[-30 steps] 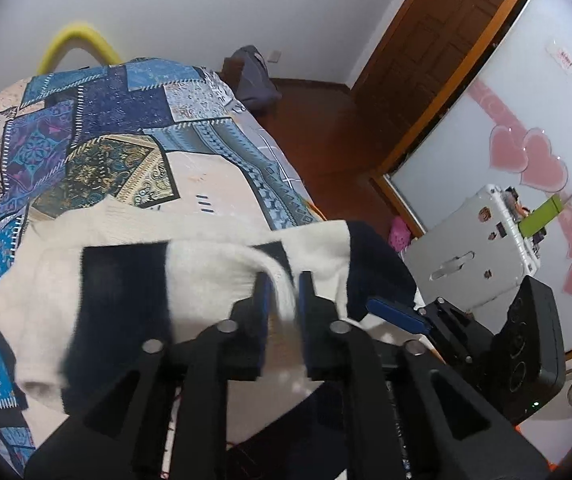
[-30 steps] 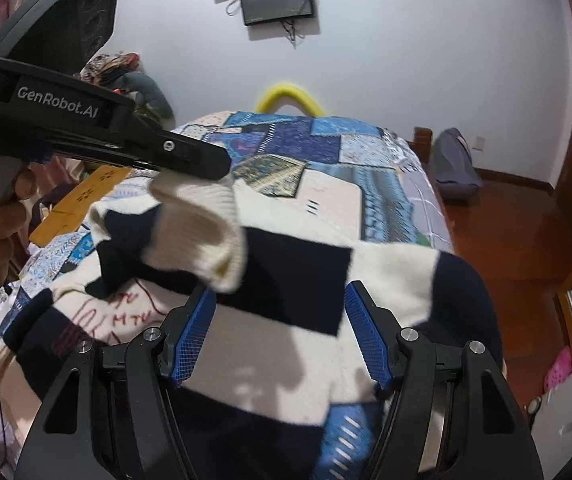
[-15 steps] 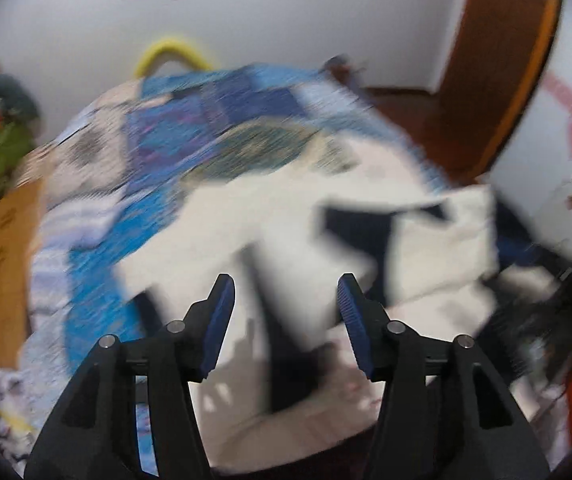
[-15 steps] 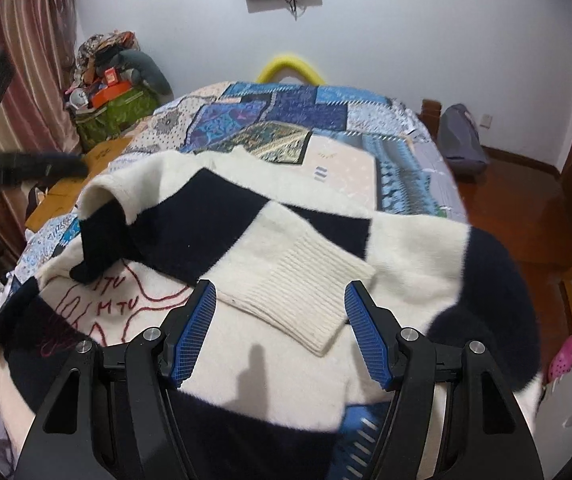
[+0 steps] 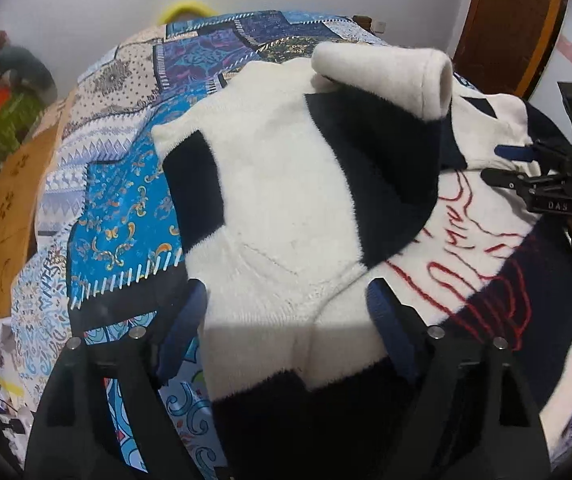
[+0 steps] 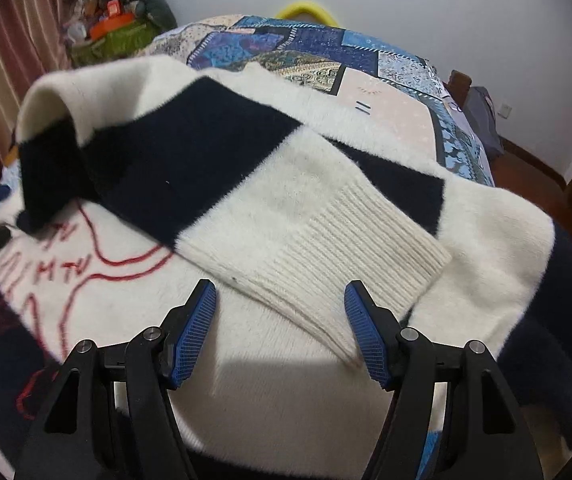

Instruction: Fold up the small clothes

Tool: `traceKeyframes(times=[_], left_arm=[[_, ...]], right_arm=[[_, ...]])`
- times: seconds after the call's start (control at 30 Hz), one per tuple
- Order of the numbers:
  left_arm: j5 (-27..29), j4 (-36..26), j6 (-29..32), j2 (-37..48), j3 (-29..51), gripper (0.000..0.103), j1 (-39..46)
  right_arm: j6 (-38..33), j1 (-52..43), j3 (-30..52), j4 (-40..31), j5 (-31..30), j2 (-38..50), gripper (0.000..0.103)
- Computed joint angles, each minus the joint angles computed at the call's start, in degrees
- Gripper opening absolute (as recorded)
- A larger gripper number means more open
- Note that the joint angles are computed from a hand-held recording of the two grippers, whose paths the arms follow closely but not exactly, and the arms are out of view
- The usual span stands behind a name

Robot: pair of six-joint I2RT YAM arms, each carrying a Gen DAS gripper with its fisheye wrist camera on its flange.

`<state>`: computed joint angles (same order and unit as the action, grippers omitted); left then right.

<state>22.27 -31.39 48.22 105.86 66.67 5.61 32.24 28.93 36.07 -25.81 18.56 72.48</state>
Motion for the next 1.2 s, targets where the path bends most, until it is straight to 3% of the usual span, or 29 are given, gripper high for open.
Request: traceKeyframes(times=[0.07, 0.13, 0.17, 0.23, 0.3, 0.33, 0.4, 0.53, 0.67, 0.8, 0.93, 1.03, 1.2], left_arm=[[-0.50, 0.33, -0.93, 0.62, 0.76, 0.083, -0.29], [-2.28, 3.92, -2.82, 0.51, -0.01, 0.082, -0.99], [-2.75, 6.11, -3.67, 0.51, -0.60, 0.075, -1.14], [-2.51, 6.11, -4.57, 1.37, 0.29, 0.064, -0.97], [-2.76, 7.72, -5.89, 1.04, 0.01, 0.043, -0.62], [-3.57, 9.10, -6.68, 0.69, -0.46, 0.038, -0.50], [-4.30, 9.66, -9.18, 1.17, 0.53, 0.028, 0.91], [-3.18, 5.63, -14.09, 6.43, 7.19, 0.027, 6.55], [-2.71, -1.87, -13.14, 12.77, 14.06, 0.027, 11.42], [-2.19, -3.04, -9.24, 12.73, 13.87, 0.042, 13.88], [0.47, -7.43, -7.29, 12.40, 16.76, 0.042, 15.77], [2.09, -8.83, -7.17, 11.14, 18.57, 0.043, 16.41], [5.99, -12.58, -10.50, 13.22, 25.39, 0.055, 15.52]], right_arm=[[-0.43, -0.16, 0.34, 0.39, 0.71, 0.62, 0.058], [-0.85, -0.20, 0.92, 0.57, 1.37, 1.48, 0.044], [-1.13, -0.25, 1.27, 0.53, 1.55, 1.87, 0.039], [-1.63, -0.33, 2.29, -0.13, 1.75, 2.53, 0.016], [-2.30, -0.53, 3.26, -0.87, 1.85, 2.66, 0.013], [-2.67, -0.90, 3.67, -1.27, 1.59, 2.44, 0.011], [-2.64, -0.73, 3.83, -2.12, 2.09, 0.44, 0.011], [-1.46, 0.97, 4.31, -4.91, 4.68, -3.77, 0.011], [-1.71, 1.02, 4.01, -5.92, 2.72, -2.49, 0.014], [-0.68, 2.47, 2.96, -6.84, 1.50, -1.12, 0.023], [0.75, 4.45, 2.18, -9.63, 3.20, -5.43, 0.049], [0.83, 4.58, 2.20, -11.66, 4.71, -9.92, 0.050], [-0.75, -0.80, 2.27, -10.76, 5.32, -11.87, 0.056]])
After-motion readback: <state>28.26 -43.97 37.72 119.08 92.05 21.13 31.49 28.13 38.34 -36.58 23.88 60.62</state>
